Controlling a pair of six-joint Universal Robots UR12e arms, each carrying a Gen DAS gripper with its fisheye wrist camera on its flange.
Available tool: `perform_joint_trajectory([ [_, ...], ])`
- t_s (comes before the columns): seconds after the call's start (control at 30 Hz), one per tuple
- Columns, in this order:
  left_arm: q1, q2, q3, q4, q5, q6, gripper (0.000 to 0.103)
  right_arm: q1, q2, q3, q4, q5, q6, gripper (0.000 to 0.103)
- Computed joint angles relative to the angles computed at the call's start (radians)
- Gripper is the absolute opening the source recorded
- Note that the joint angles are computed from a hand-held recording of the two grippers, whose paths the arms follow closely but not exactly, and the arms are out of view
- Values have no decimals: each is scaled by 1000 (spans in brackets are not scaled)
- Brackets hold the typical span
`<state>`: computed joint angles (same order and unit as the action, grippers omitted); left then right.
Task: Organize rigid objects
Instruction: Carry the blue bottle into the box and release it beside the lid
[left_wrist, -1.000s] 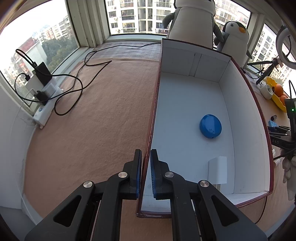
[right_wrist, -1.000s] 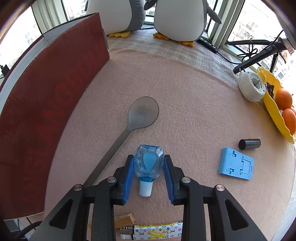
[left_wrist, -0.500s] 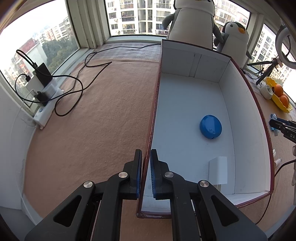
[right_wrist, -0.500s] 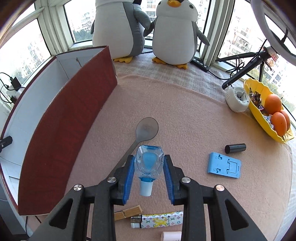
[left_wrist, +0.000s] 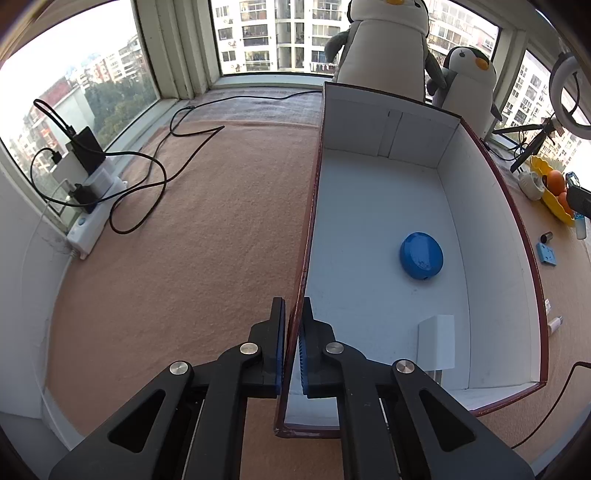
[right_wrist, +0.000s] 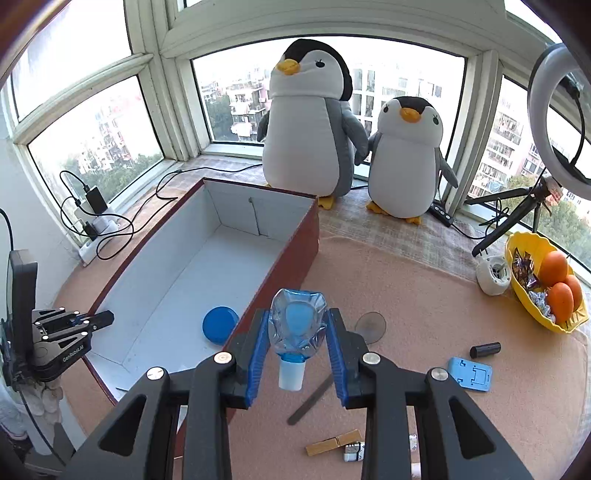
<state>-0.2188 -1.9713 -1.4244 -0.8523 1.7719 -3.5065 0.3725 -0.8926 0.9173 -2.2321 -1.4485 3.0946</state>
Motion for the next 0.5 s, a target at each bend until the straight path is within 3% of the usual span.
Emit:
perform_joint_trajectory([
  [0.5, 7, 5, -15, 32, -29, 5, 5, 46, 43, -87, 46, 49, -48, 28],
])
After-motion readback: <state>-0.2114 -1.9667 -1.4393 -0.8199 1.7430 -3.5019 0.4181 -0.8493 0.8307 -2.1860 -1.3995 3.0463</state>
